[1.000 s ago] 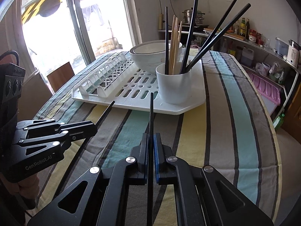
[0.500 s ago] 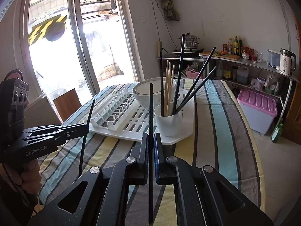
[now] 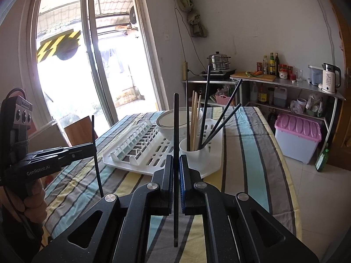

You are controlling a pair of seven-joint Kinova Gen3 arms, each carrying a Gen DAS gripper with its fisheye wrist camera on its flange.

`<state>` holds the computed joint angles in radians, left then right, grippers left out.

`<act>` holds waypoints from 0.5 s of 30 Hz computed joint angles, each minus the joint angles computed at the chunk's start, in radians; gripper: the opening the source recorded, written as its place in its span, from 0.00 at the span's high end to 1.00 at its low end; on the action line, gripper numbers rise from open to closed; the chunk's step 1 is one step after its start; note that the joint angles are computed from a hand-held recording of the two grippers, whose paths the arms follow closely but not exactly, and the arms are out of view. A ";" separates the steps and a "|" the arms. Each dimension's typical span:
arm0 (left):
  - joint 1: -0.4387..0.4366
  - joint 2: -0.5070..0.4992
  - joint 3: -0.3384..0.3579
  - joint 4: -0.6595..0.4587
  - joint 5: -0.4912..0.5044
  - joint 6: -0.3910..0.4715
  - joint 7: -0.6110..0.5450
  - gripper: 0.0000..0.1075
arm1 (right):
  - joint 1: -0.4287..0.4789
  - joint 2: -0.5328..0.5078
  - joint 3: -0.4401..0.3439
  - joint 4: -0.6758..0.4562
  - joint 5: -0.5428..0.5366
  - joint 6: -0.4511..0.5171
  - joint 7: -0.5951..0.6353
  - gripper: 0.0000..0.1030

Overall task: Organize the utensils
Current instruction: 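Lift both black chopsticks upright and carry them over the white cup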

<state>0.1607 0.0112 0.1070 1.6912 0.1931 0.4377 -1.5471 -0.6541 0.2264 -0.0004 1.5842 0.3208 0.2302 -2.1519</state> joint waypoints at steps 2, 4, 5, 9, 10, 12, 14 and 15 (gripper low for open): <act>-0.001 0.001 -0.001 -0.006 0.005 0.004 -0.006 0.96 | -0.003 -0.002 0.005 0.002 0.004 -0.003 -0.004 0.95; -0.001 0.004 0.000 -0.012 0.000 0.006 -0.004 0.96 | -0.007 -0.004 0.010 0.003 0.010 -0.003 -0.011 0.95; -0.001 0.006 0.000 -0.016 -0.001 0.009 -0.005 0.96 | -0.008 -0.004 0.011 0.002 0.013 -0.004 -0.014 0.95; -0.002 0.014 0.000 -0.035 -0.005 0.021 -0.011 0.96 | -0.005 -0.004 0.011 -0.006 0.016 0.001 -0.017 0.95; -0.004 0.019 0.000 -0.041 -0.002 0.022 -0.018 0.96 | -0.006 -0.003 0.012 -0.009 0.019 0.002 -0.019 0.95; -0.007 0.028 -0.001 -0.055 0.000 0.032 -0.025 0.96 | -0.005 -0.002 0.011 -0.015 0.023 0.004 -0.020 0.95; -0.010 0.042 -0.001 -0.079 -0.001 0.047 -0.029 0.96 | -0.001 0.001 0.008 -0.025 0.024 0.006 -0.015 0.95; -0.011 0.048 0.000 -0.090 -0.003 0.055 -0.030 0.96 | 0.000 0.001 0.009 -0.029 0.025 0.007 -0.015 0.95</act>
<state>0.1498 0.0590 0.1067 1.6010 0.1904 0.4922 -1.5775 -0.6544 0.2279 0.0083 1.5548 0.3455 0.2367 -2.1668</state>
